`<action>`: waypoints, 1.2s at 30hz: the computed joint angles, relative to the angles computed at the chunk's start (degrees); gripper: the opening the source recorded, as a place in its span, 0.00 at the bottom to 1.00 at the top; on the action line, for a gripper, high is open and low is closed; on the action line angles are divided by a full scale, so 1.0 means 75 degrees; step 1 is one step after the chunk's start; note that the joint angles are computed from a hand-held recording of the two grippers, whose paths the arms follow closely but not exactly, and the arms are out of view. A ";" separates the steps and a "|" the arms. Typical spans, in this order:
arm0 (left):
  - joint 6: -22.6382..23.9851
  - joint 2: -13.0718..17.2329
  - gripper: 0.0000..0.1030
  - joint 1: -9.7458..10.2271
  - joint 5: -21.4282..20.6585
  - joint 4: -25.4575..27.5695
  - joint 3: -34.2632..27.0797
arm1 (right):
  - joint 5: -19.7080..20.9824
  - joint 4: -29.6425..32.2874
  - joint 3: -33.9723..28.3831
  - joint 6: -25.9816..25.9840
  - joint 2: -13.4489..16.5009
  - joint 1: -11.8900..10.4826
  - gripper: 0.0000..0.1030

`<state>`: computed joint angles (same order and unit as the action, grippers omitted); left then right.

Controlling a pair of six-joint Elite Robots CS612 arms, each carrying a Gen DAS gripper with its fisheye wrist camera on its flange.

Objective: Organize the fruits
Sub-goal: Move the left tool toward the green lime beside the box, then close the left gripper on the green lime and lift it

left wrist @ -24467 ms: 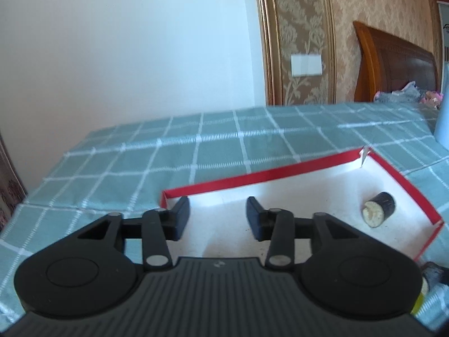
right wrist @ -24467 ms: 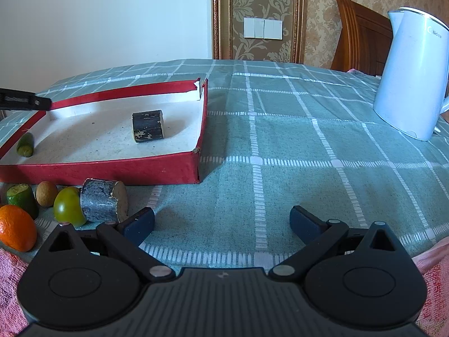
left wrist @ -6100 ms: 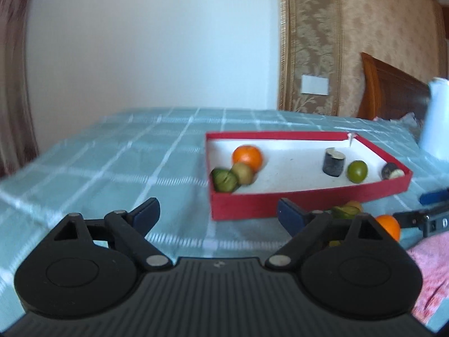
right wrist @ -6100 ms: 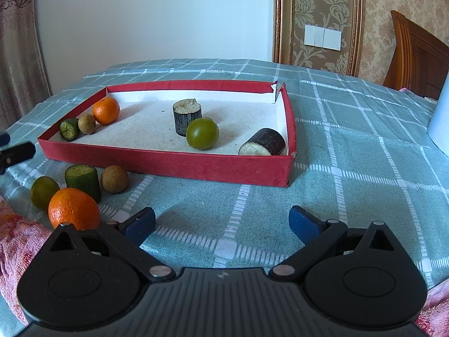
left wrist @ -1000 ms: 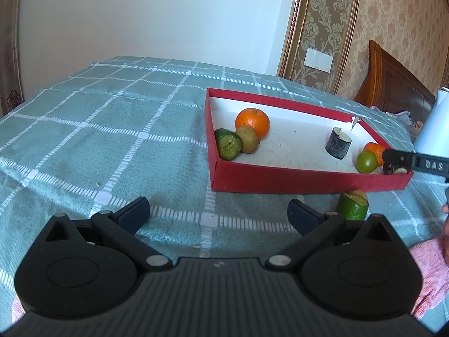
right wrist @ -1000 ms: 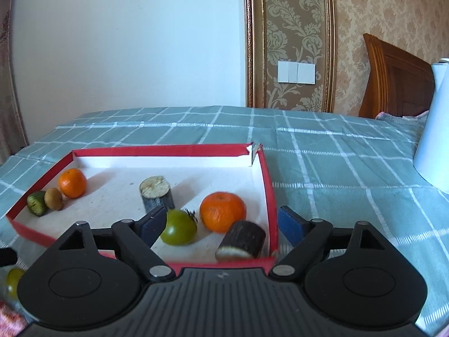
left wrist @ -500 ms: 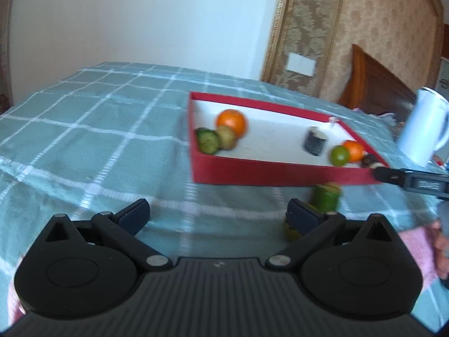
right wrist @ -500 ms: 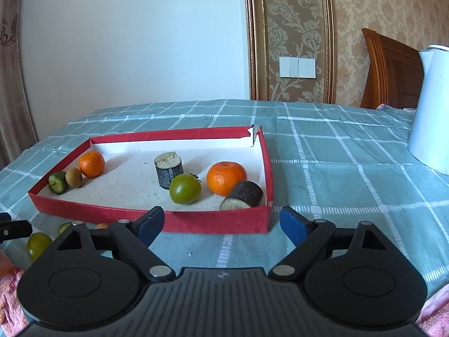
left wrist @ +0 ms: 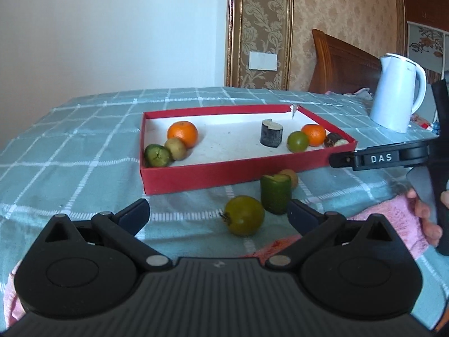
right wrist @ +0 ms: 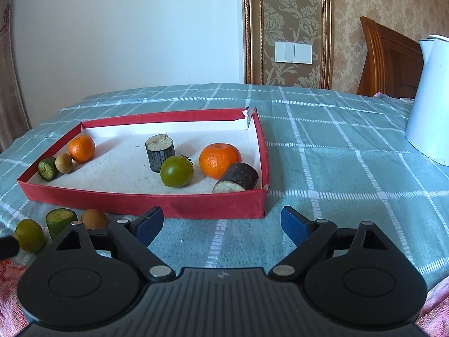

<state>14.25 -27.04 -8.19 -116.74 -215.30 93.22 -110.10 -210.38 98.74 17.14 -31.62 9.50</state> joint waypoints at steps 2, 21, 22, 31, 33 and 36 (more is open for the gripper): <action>0.0180 0.0003 1.00 -0.0041 0.0133 -0.0010 0.0010 | 0.0015 0.0021 -0.0005 0.0005 0.0002 -0.0004 0.89; 0.0759 -0.0066 0.33 -0.0116 -0.0255 0.0872 -0.0016 | 0.0104 0.0321 -0.0022 -0.0004 -0.0034 -0.0017 0.89; 0.0771 -0.0050 0.33 -0.0116 -0.0257 0.0822 -0.0022 | 0.0116 0.0352 -0.0024 -0.0006 -0.0039 -0.0020 0.89; 0.0393 -0.0058 0.31 -0.0071 -0.0239 0.0619 -0.0034 | 0.0177 0.0532 -0.0023 0.0019 -0.0067 -0.0029 0.89; 0.0302 -0.0067 0.31 -0.0046 -0.0292 0.0534 -0.0058 | 0.0183 0.0553 -0.0026 0.0040 -0.0067 -0.0031 0.89; 0.0205 -0.0089 0.31 -0.0026 -0.0323 0.0432 -0.0105 | 0.0189 0.0602 -0.0030 0.0064 -0.0074 -0.0033 0.89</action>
<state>15.79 -27.71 -8.39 -119.16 -212.07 92.43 -108.68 -205.86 98.51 17.62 -32.17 9.25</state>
